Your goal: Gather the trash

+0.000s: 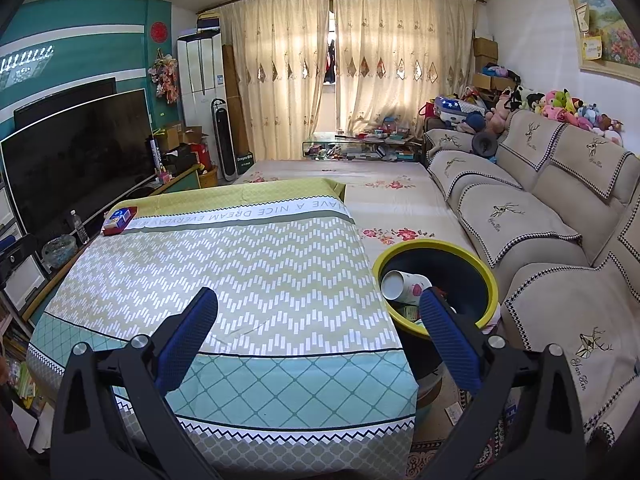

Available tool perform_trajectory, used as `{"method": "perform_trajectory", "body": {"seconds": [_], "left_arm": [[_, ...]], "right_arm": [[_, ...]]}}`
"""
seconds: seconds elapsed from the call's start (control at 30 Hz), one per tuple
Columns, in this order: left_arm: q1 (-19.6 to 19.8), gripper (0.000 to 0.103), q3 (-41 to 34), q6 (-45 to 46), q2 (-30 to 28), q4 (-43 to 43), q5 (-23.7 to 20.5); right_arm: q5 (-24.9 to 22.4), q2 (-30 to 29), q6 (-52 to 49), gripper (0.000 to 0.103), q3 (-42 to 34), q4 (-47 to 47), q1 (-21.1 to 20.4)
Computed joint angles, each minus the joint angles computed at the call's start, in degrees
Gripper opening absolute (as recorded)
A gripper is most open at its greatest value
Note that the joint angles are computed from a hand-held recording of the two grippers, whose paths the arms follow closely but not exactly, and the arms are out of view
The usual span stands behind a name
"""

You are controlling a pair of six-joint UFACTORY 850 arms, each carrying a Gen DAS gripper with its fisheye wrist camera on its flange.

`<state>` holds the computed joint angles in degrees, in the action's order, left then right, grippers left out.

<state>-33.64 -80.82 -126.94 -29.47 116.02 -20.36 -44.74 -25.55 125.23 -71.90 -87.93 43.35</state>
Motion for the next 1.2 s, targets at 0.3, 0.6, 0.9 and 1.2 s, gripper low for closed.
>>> {"method": "perform_trajectory", "body": {"seconds": [0.3,0.6,0.9,1.2], "left_arm": [[-0.17,0.098,0.2,-0.13,0.12,0.18,-0.24],[-0.17,0.098,0.18,0.87,0.23,-0.42,0.12],[-0.08,0.098,0.06,1.62,0.23,-0.98,0.39],[-0.03,0.098,0.11,1.83,0.34,-1.0,0.55]], "right_arm": [[0.02,0.0,0.01,0.096,-0.01,0.05,-0.01],[0.1,0.1,-0.01,0.096,0.09,0.04,-0.04],[0.1,0.03,0.05,0.096,0.06,0.05,-0.04],[0.15,0.08,-0.07,0.096,0.08,0.12,-0.05]]}}
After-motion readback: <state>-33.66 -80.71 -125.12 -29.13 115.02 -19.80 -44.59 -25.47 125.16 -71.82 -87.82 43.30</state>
